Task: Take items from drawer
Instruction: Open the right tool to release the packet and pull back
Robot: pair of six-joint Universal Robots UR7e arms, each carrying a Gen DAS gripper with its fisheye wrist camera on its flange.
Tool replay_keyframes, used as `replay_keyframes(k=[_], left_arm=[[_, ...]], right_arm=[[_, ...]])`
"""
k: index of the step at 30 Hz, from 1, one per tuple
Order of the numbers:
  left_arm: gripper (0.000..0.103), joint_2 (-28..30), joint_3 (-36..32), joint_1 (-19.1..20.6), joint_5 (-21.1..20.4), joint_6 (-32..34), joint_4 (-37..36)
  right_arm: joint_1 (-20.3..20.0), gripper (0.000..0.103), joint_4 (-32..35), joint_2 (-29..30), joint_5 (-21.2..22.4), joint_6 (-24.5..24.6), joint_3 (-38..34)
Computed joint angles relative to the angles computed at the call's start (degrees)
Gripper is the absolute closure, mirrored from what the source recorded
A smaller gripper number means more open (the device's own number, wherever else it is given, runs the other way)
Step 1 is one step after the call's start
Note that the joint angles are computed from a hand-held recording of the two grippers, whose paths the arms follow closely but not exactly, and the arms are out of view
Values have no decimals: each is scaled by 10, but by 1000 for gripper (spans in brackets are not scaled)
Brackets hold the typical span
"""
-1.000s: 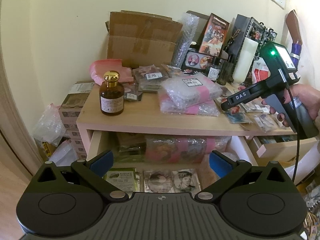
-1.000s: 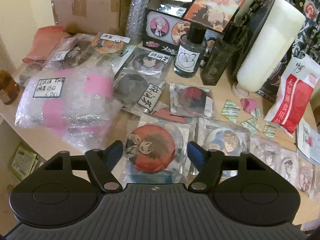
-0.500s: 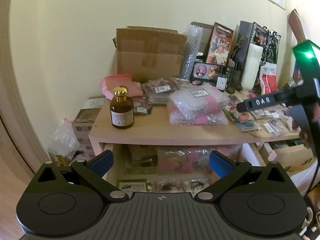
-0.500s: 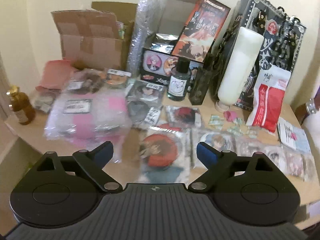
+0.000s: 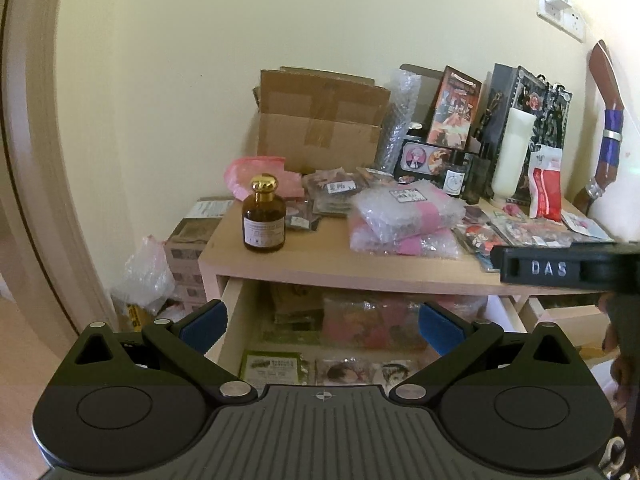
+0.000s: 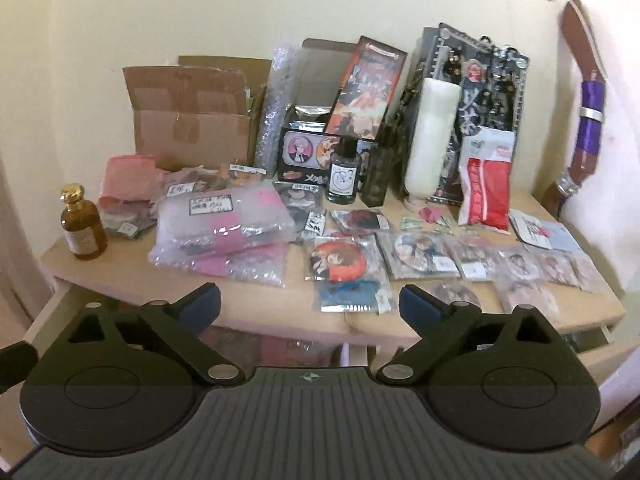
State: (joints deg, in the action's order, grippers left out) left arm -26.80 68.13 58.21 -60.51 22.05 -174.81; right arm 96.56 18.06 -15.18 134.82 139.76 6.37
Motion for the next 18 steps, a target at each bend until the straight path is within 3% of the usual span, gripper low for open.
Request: replay_keyframes(k=[6,18], left_arm=[[0,1,12,-3,2,14,-39],[0,1,25,-9,42,-16,-59]], right_arm=[[12,4,-70,-71,7,24,158],[19,4,-55,-101,-4,60,228]])
